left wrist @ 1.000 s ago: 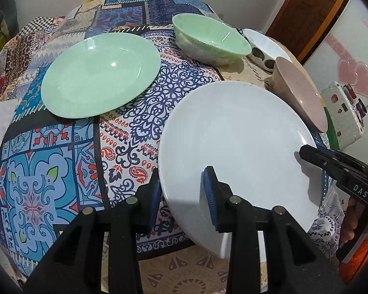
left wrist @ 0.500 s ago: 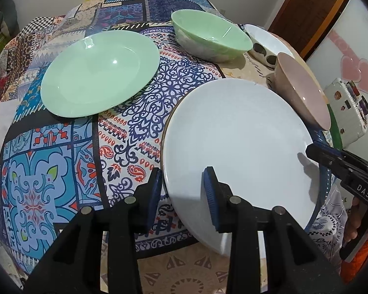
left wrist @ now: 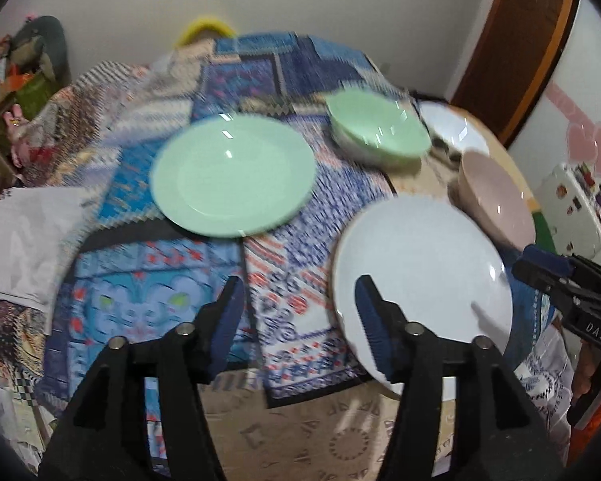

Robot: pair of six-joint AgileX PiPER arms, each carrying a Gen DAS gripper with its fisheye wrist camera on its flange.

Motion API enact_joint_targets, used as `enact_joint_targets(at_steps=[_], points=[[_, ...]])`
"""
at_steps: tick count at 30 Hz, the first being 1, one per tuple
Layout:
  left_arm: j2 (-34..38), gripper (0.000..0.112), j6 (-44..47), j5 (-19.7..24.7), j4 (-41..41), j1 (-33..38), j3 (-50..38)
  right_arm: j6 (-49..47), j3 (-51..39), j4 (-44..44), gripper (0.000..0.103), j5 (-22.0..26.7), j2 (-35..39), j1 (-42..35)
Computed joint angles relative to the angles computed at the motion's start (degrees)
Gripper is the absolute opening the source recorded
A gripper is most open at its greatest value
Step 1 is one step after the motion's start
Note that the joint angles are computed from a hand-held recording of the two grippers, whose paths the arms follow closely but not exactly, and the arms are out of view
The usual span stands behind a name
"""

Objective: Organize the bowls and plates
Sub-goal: 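Move both grippers to the pale green plate rim and close them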

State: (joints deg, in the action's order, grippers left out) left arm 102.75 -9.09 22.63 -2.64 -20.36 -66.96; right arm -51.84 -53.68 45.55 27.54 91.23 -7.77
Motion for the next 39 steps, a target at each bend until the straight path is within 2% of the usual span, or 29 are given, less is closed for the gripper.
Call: enact_joint_targets(at_steps=[5, 8, 12, 16, 20, 25, 30, 33, 36, 39], points=[[-5.2, 0.074, -1.4, -2.0, 3.7, 3.2, 2.1, -1.6, -2.5, 2.7, 0.044, -0.6, 0.9, 3.0], [-6.0, 0.082, -4.9, -2.7, 9.0, 4.3, 1.5, -1.1, -4.7, 2.9, 0.045, -1.6, 2.4, 5.7], [-5.3, 0.091, -10.9, -4.1, 15.9, 6.0, 0.5, 0.5, -7.6, 1.8, 0.052, -2.3, 5.0, 8.8], [-0.9, 0.095, -9.7, -3.3, 15.6, 8.4, -3.7, 3.7, -11.5, -1.2, 0.056, -2.9, 8.6, 11.4], [5.2, 0.095, -3.6, -1.7, 9.8, 11.0, -8.7, 8.8, -17.2, -5.8, 0.056, -1.6, 13.9, 13.1], [12.5, 0.095, 9.0, -0.6, -2.5, 14.6, -14.8, 16.6, -26.1, -14.0, 0.056, 2.3, 21.0, 14.9], [20.0, 0.092, 8.3, 1.0, -0.1, 15.5, -22.7, 20.1, -34.0, -17.0, 0.056, 6.3, 26.9, 15.2], [25.2, 0.083, 9.6, 3.9, -0.7, 16.1, -29.2, 22.8, -38.5, -19.5, 0.056, 8.4, 30.3, 15.7], [29.1, 0.074, 12.0, 6.8, -3.2, 17.0, -34.4, 25.6, -40.6, -22.5, 0.042, 8.2, 32.3, 16.6], [32.8, 0.061, 14.6, 9.7, -6.3, 17.9, -39.6, 26.0, -43.5, -23.1, 0.036, 9.9, 34.5, 16.6]])
